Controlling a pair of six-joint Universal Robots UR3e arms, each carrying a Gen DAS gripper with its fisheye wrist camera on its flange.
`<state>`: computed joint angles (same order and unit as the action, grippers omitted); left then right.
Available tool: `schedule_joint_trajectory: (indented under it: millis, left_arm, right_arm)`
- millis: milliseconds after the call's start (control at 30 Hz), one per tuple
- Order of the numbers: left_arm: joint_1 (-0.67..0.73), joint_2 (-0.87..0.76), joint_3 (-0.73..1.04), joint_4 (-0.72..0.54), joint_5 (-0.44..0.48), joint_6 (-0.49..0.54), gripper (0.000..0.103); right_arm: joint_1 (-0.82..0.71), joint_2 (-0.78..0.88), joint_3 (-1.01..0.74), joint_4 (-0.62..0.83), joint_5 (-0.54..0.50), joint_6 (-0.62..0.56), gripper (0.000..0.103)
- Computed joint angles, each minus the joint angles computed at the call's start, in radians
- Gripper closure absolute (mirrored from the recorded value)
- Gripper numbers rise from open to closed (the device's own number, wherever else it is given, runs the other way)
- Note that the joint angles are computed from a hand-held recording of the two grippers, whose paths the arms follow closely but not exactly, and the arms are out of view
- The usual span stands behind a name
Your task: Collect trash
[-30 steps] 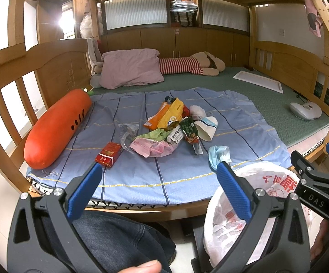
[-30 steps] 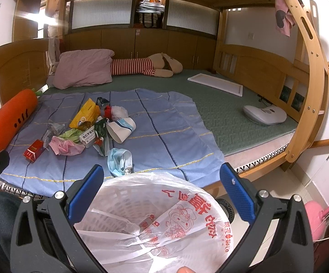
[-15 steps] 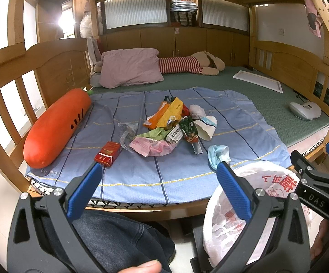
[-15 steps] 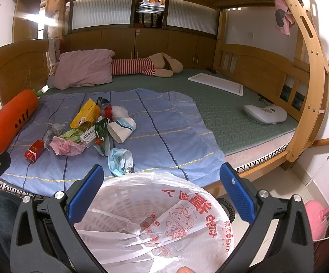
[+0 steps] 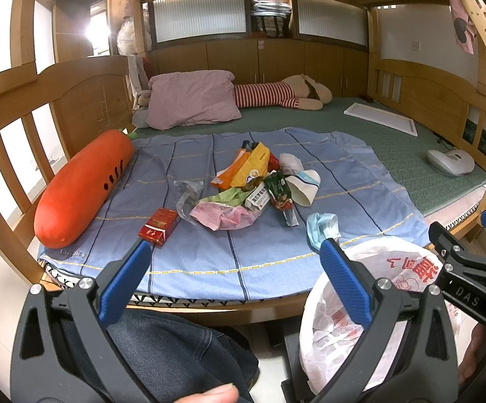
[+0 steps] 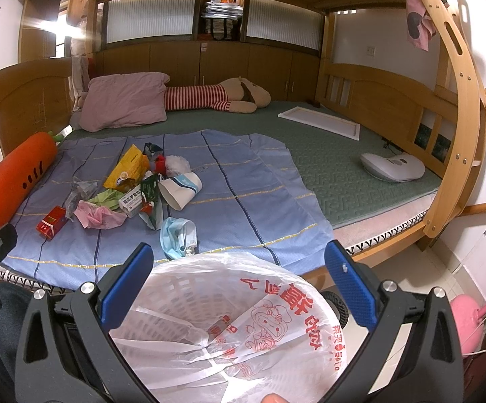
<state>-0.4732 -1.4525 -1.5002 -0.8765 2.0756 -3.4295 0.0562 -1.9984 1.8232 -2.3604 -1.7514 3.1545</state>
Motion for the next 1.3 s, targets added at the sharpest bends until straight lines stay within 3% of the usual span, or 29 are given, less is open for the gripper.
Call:
schedule_joint_trajectory:
  millis: [267, 600, 633, 733, 800, 900, 1000, 1067, 1200, 1300]
  left_arm:
    - [0.0, 0.0, 0.002, -0.004, -0.002, 0.0, 0.003]
    - [-0.054, -0.031, -0.109, 0.093, 0.026, -0.05, 0.003]
    - [-0.035, -0.019, -0.104, 0.078, 0.001, -0.037, 0.003]
    - [0.162, -0.005, -0.091, -0.024, -0.262, 0.023, 0.003]
    - [0.318, 0.035, -0.138, -0.05, -0.419, 0.083, 0.004]
    - [0.589, 0.089, -0.209, -0.041, -0.625, 0.185, 0.017]
    - [0.76, -0.006, -0.133, -0.033, -0.652, 0.217, 0.029]
    - [0.838, -0.136, -0.025, -0.061, -0.685, 0.263, 0.029]
    - [0.851, -0.421, 0.278, -0.238, -0.74, 0.369, 0.013]
    - [0.81, -0.61, 0.477, -0.352, -0.718, 0.455, 0.012]
  right_arm:
    - [0.007, -0.003, 0.007, -0.003, -0.006, 0.003, 0.003]
    - [0.019, -0.002, 0.016, -0.006, -0.017, 0.008, 0.003]
    - [0.024, 0.001, 0.014, 0.001, -0.017, 0.008, 0.003]
    - [0.007, 0.026, -0.014, 0.045, 0.001, 0.003, 0.003]
    - [-0.06, 0.038, -0.037, 0.101, 0.082, -0.003, 0.003]
    - [-0.14, 0.078, -0.066, 0.174, 0.19, -0.003, 0.003]
    - [-0.081, 0.165, -0.123, 0.167, 0.114, 0.011, 0.006]
    - [-0.049, 0.227, -0.175, 0.167, 0.094, 0.017, 0.006]
    - [-0.009, 0.381, -0.34, 0.224, 0.141, 0.048, 0.006]
    - [0.018, 0.531, -0.523, 0.306, 0.19, 0.046, 0.006]
